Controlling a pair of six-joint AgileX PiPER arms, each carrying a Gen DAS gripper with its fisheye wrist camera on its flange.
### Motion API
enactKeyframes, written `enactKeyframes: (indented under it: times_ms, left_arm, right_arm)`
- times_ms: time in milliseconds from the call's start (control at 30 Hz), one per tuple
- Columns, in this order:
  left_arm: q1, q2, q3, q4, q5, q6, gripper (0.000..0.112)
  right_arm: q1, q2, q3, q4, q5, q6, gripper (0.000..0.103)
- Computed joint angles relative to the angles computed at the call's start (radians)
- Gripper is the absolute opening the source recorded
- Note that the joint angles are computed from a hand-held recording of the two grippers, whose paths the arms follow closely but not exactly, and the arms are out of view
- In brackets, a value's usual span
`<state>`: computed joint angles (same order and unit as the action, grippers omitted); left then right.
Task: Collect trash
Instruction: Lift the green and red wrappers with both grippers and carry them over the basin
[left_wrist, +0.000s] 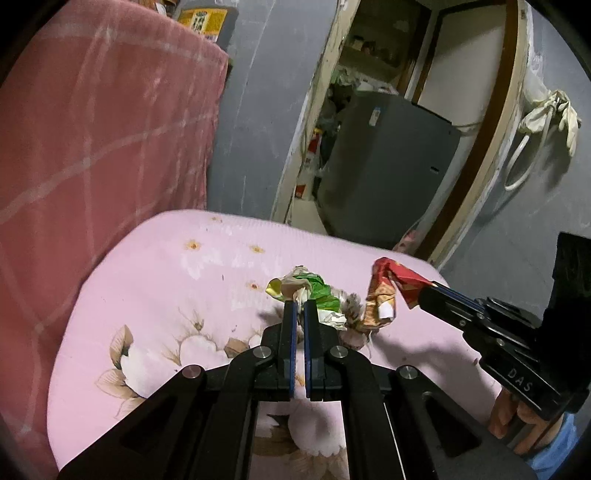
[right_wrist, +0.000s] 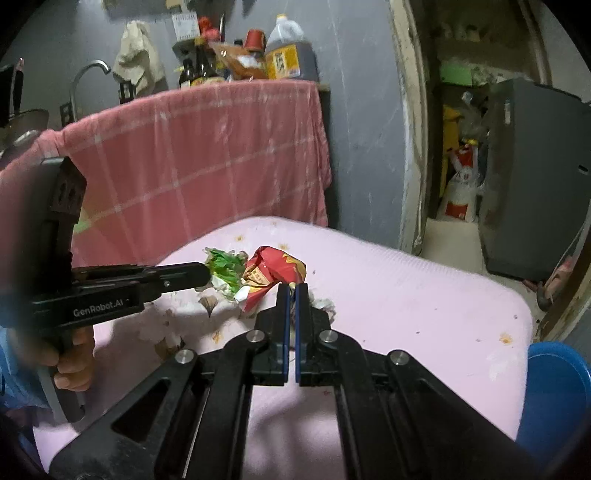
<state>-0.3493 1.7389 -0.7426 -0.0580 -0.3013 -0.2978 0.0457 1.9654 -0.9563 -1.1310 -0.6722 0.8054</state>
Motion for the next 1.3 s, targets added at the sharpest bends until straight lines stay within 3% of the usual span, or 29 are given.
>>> enactKeyframes:
  times_ms: [333, 800, 1000, 1133, 1300]
  left_arm:
    - [-0.096, -0.061, 0.017, -0.271, -0.128, 0.248, 0.002]
    - [-0.283, -0.001, -0.153, -0.413, -0.230, 0.447, 0.002]
    - [-0.347, 0.066, -0.291, -0.404, -0.194, 0.479, 0.002]
    - [-0.383, 0.144, -0.425, -0.416, -0.119, 0.518, 0.002]
    - [-0.423, 0.252, -0.601, -0.472, -0.001, 0.592, 0.002]
  right_arm:
    - [-0.088, -0.071, 0.143, 0.275, -0.157, -0.226, 0.002]
    - [-0.264, -0.189, 0.317, 0.508, -0.360, -0.396, 0.002]
    - [-0.378, -0.199, 0.328, 0.505, -0.387, -0.369, 0.002]
    - [-0.446, -0.206, 0.324, 0.509, -0.369, -0.347, 0.002]
    - [-0.517, -0.192, 0.264, 0.485, -0.262, -0.259, 0.002]
